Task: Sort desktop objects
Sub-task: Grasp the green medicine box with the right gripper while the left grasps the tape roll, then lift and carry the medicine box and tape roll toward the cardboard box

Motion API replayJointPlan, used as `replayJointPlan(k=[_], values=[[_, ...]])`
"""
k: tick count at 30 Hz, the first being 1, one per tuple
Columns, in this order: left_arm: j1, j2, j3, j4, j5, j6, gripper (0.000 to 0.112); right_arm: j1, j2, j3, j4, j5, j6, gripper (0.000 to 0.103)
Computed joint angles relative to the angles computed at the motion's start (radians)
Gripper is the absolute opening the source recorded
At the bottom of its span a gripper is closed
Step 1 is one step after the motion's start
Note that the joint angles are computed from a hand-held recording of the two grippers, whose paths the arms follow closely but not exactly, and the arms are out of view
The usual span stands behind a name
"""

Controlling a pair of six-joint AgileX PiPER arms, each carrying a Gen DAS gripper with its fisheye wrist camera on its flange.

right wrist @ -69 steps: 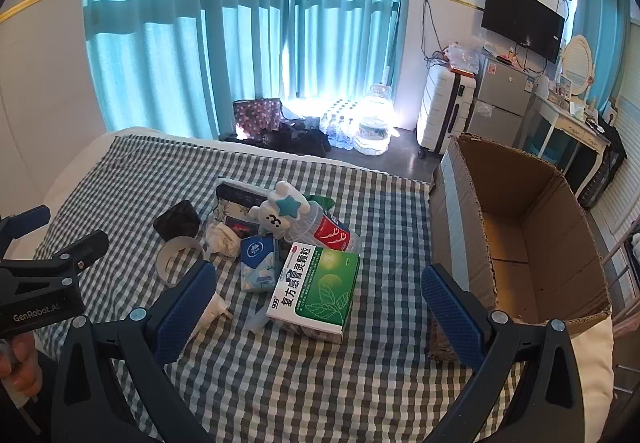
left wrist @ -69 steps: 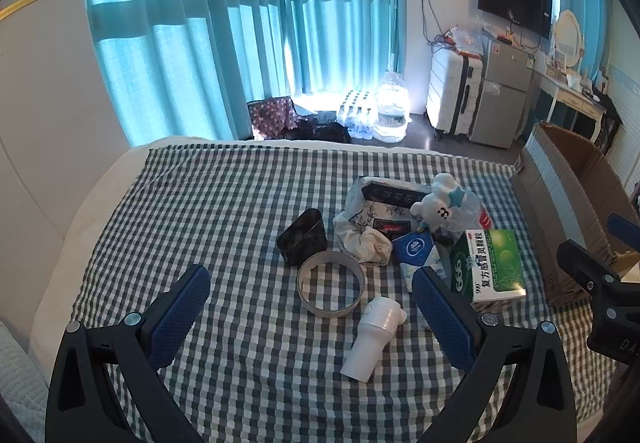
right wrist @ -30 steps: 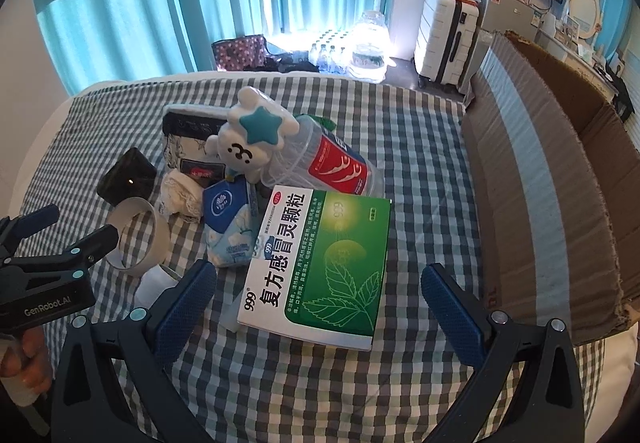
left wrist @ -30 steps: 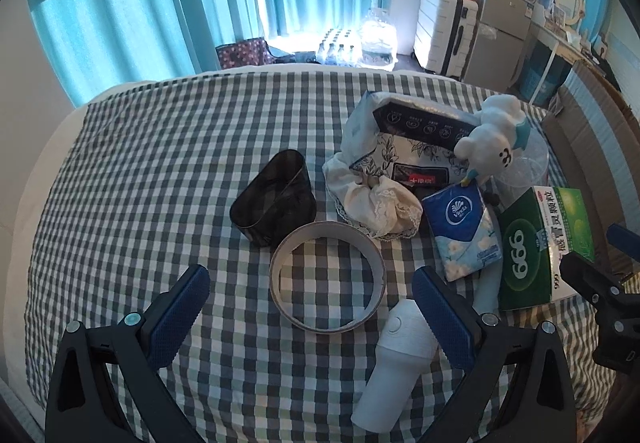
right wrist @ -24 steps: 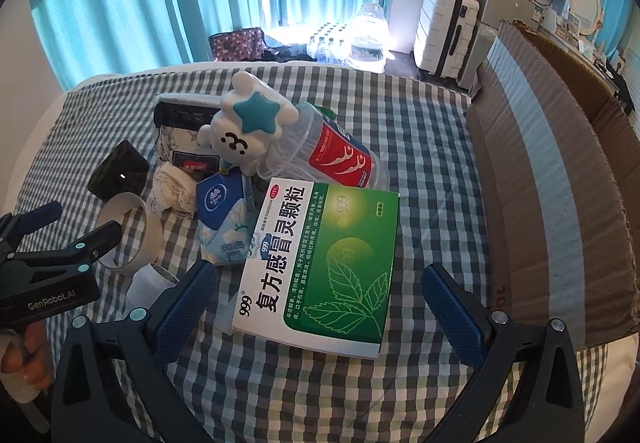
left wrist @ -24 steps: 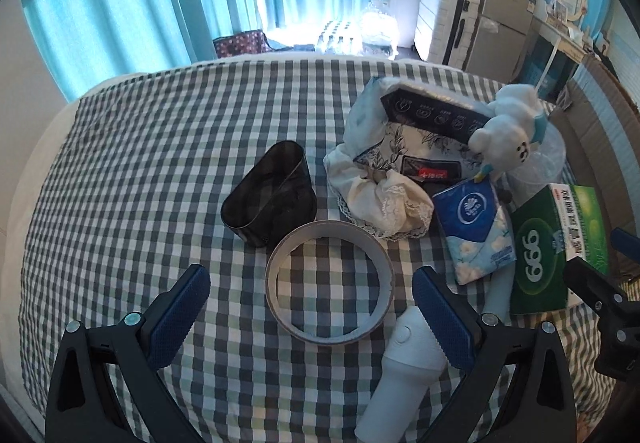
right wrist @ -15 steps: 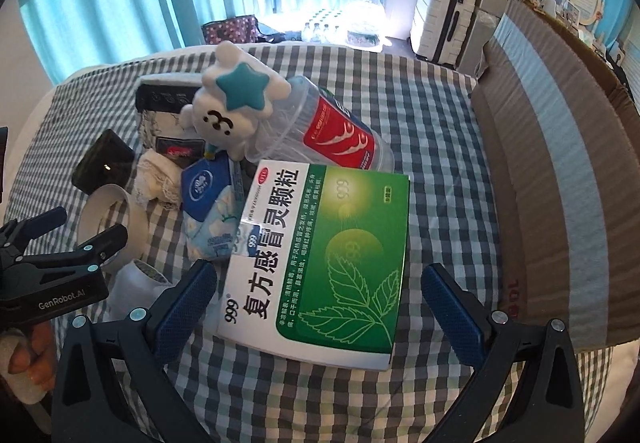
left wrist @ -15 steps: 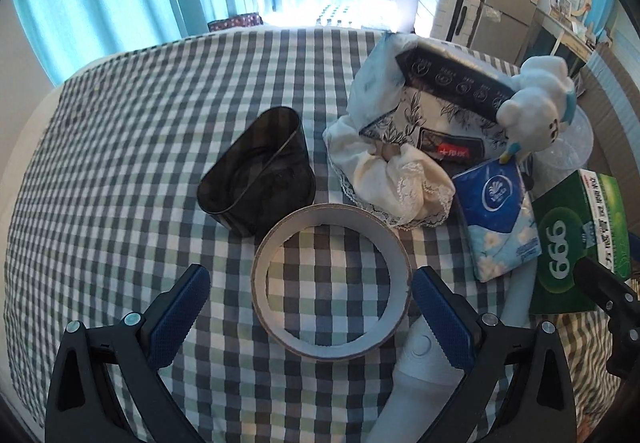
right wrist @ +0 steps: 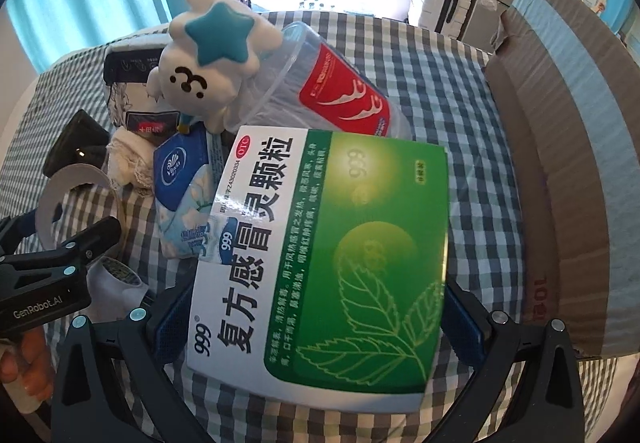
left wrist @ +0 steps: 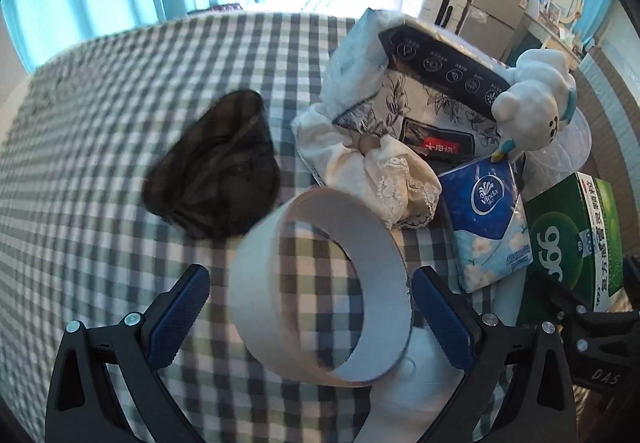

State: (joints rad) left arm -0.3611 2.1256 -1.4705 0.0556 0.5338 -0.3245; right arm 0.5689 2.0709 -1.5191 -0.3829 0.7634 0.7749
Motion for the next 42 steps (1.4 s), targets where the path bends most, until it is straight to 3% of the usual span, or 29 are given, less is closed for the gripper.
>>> replayJointPlan(k=[4, 7, 9, 11, 14, 15, 19, 27, 39, 42], values=[[-0.018, 0.031, -0.009, 0.083, -0.021, -0.087, 0.101, 0.004, 0.012, -0.008, -0.004, 0.009, 0.003, 0.103], [-0.026, 0.021, 0.007, 0.129, -0.040, -0.125, 0.079, 0.012, 0.016, -0.010, -0.017, 0.011, 0.018, 0.103], [-0.027, 0.016, 0.013, 0.168, -0.040, -0.165, 0.050, 0.014, 0.019, -0.015, -0.028, 0.014, 0.026, 0.103], [-0.023, 0.012, 0.018, 0.204, -0.039, -0.207, 0.032, 0.011, 0.017, -0.015, -0.030, 0.014, 0.021, 0.103], [0.006, -0.011, 0.040, 0.138, -0.061, -0.149, 0.031, 0.015, 0.001, 0.007, -0.055, 0.007, 0.035, 0.094], [0.008, -0.015, 0.045, 0.148, -0.063, -0.157, 0.031, 0.013, 0.003, 0.005, -0.057, 0.011, 0.032, 0.087], [0.011, -0.033, 0.053, 0.195, -0.064, -0.192, 0.031, 0.014, -0.005, 0.014, -0.056, 0.007, 0.031, 0.081], [-0.029, -0.132, 0.084, 0.288, -0.001, -0.300, 0.031, 0.000, -0.051, 0.057, -0.057, -0.025, 0.059, 0.080], [-0.051, -0.348, 0.240, 0.440, 0.015, -0.447, 0.031, -0.008, -0.174, 0.113, -0.088, -0.039, 0.065, 0.080], [-0.073, -0.351, 0.185, 0.449, 0.053, -0.448, 0.031, 0.007, -0.215, 0.121, -0.101, -0.031, 0.073, 0.080]])
